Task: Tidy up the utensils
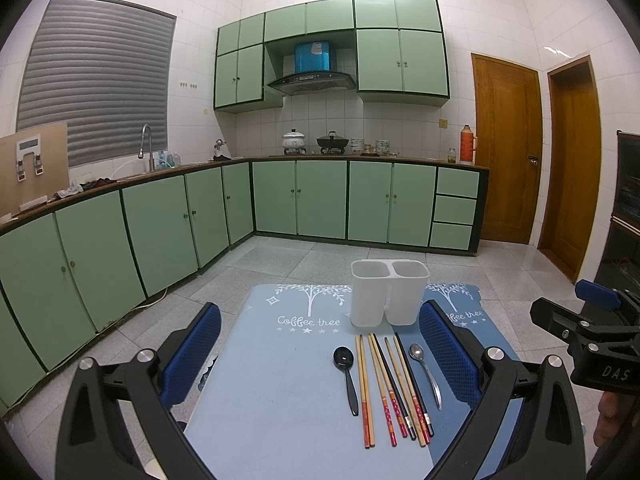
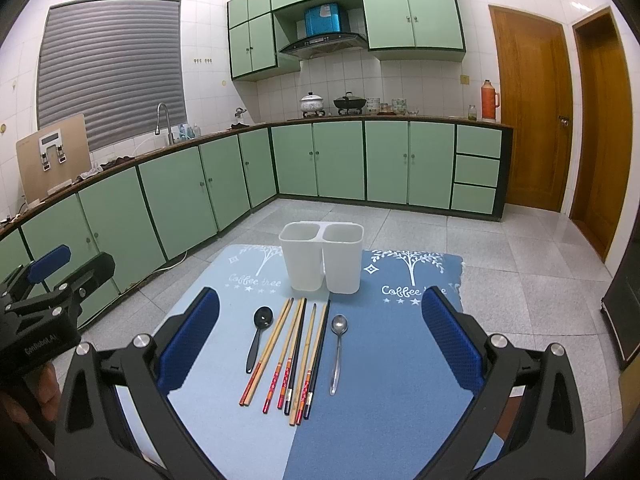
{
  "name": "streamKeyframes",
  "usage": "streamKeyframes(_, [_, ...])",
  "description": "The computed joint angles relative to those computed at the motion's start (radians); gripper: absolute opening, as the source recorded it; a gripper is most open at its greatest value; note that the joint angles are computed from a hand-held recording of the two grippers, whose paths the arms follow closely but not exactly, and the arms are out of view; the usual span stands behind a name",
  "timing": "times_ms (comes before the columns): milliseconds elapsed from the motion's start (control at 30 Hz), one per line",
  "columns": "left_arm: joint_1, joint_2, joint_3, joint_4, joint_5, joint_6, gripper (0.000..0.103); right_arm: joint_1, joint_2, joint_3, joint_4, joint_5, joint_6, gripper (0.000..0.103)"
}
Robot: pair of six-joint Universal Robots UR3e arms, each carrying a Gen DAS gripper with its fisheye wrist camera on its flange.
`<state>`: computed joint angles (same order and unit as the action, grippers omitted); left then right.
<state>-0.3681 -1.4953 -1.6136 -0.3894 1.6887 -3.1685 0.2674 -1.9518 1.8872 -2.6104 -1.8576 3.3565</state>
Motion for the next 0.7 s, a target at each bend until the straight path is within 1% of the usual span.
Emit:
streamKeyframes(567, [0.007, -0.003, 0.007, -0.003, -0.004, 0.0, 0.097, -0.006, -0.001, -0.011, 0.013, 0.007, -0.001, 0.098])
streamKeyframes(633, [0.006, -0.004, 0.008, -0.004, -0.004, 0.0, 0.097, -0.021, -0.015, 0.022, -0.009, 0.019, -0.008, 0.098])
streamKeyframes(700, [0.005, -0.004, 0.007, -0.003, -0.002, -0.001, 0.097, -0.024, -0.017, 0.019, -0.004, 0.022, -0.009, 0.098])
